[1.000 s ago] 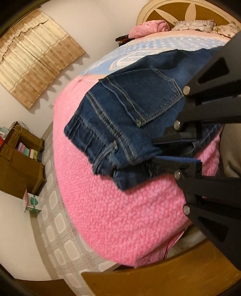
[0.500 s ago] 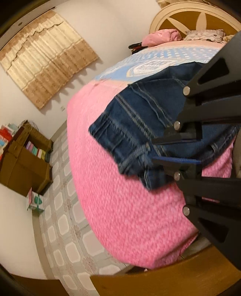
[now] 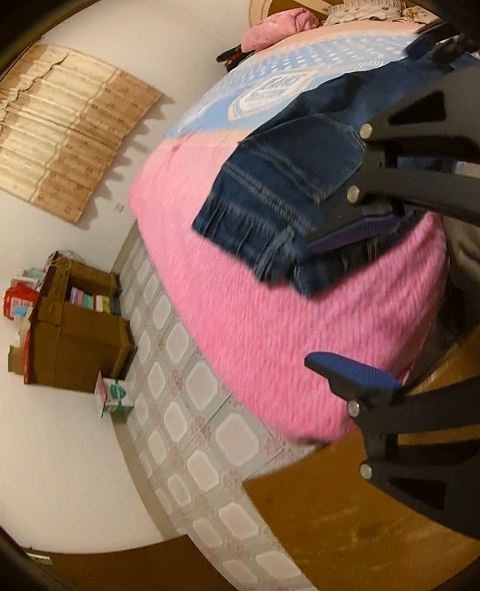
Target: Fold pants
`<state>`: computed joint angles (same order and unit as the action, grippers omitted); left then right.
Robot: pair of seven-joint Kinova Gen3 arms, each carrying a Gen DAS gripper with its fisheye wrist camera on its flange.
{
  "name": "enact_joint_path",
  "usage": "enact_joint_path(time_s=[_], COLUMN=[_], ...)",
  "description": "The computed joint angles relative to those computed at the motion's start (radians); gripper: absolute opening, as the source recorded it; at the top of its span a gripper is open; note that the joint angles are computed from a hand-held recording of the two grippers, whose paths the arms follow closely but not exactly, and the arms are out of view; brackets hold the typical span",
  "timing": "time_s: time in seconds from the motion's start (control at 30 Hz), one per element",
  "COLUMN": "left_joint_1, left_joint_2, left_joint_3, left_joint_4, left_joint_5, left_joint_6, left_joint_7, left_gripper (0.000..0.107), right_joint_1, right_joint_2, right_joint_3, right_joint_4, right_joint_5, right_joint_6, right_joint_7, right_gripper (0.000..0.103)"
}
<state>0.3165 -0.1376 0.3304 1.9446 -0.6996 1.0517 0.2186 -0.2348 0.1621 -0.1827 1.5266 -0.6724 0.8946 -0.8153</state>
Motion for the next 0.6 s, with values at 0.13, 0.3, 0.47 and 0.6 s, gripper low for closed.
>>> enact_joint_path(time_s=[0.13, 0.3, 0.47, 0.6], left_joint_1=[-0.009, -0.042, -0.089, -0.102], left_joint_2=[-0.038, -0.090, -0.105, -0.111], left_joint_3=[-0.003, -0.004, 0.032, 0.045], left_joint_4=[0.033, 0.084, 0.090, 0.092], left_joint_5=[0.031, 0.071, 0.068, 0.060], left_joint_6=[0.025, 0.005, 0.018, 0.017], left_joint_7=[-0.017, -0.027, -0.053, -0.067], left_gripper=[0.060, 0.060, 0.060, 0.062], right_joint_1=[-0.184, -0.416, -0.645, -0.660], right_joint_2=[0.143, 0.207, 0.262, 0.293], right_joint_3=[-0.027, 0.023, 0.210, 0.199], right_joint_4=[-0.148, -0.158, -0.145, -0.181], right_joint_5=[0.118, 0.321, 0.525, 0.662], right_joint_6=[0.018, -0.156, -0.305, -0.278], right_joint_7=[-0.087, -0.132, -0.206, -0.319], right_gripper=[0.060, 0.060, 0.043, 0.026])
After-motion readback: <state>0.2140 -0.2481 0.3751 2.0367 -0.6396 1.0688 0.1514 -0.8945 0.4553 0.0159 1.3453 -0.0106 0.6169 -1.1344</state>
